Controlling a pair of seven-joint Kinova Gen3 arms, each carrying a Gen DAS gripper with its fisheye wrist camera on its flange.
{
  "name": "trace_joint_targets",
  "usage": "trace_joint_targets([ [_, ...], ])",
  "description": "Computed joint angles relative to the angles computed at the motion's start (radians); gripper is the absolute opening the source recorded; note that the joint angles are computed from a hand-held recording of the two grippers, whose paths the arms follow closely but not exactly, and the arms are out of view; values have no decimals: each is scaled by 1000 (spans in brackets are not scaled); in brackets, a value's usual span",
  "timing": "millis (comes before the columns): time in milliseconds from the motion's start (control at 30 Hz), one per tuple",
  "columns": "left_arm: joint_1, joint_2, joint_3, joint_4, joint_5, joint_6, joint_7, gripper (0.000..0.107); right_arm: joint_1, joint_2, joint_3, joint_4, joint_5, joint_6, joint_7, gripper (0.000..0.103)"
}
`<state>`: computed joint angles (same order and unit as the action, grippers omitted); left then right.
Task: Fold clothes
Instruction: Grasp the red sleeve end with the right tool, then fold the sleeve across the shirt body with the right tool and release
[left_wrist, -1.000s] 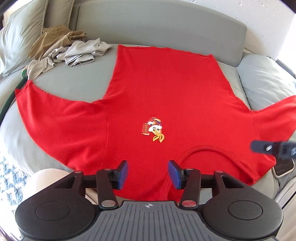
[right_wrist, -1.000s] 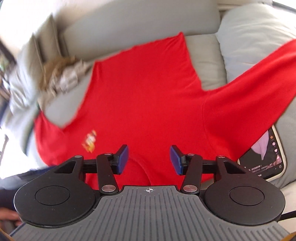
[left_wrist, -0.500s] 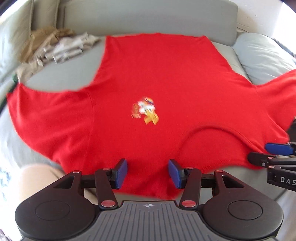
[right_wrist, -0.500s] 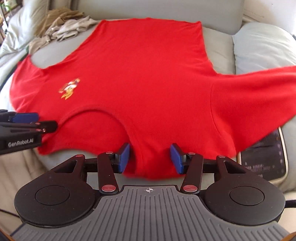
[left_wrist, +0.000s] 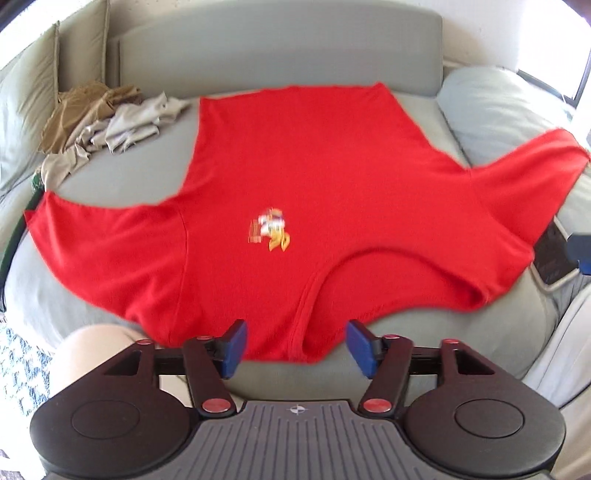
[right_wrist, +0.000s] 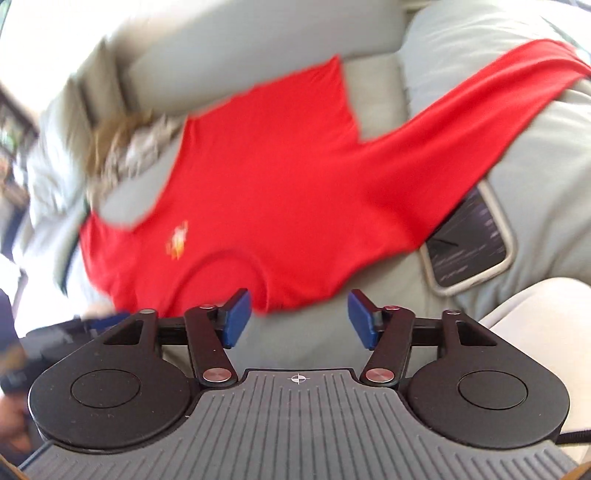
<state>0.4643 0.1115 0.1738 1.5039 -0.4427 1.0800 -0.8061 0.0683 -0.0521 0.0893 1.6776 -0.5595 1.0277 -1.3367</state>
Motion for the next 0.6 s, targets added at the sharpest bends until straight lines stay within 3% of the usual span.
trace_joint_targets([
  [100, -20, -12, -8, -25, 37, -8, 7, 64, 81, -8, 49, -2, -106, -47, 16, 75],
  [267, -82, -8, -18, -88, 178, -16, -69, 64, 313, 42, 10, -4, -281, -150, 13, 76],
  [333, -98, 2, -18, -111, 226, -21, -110, 64, 405, 85, -30, 1, -363, -218, 20, 64],
  [367, -104, 10, -18, -121, 250, -28, -130, 64, 452, 112, -60, 2, -403, -256, 30, 48],
  [400, -109, 19, -18, -130, 272, -36, -147, 64, 498, 146, -95, -1, -444, -288, 36, 39],
  [500, -106, 57, -18, -166, 310, -46, -171, 64, 624, 264, -206, -31, -566, -369, 46, 37],
  [600, -80, 94, -25, -199, 302, -53, -160, 64, 621, 380, -186, -82, -672, -409, 25, 37],
])
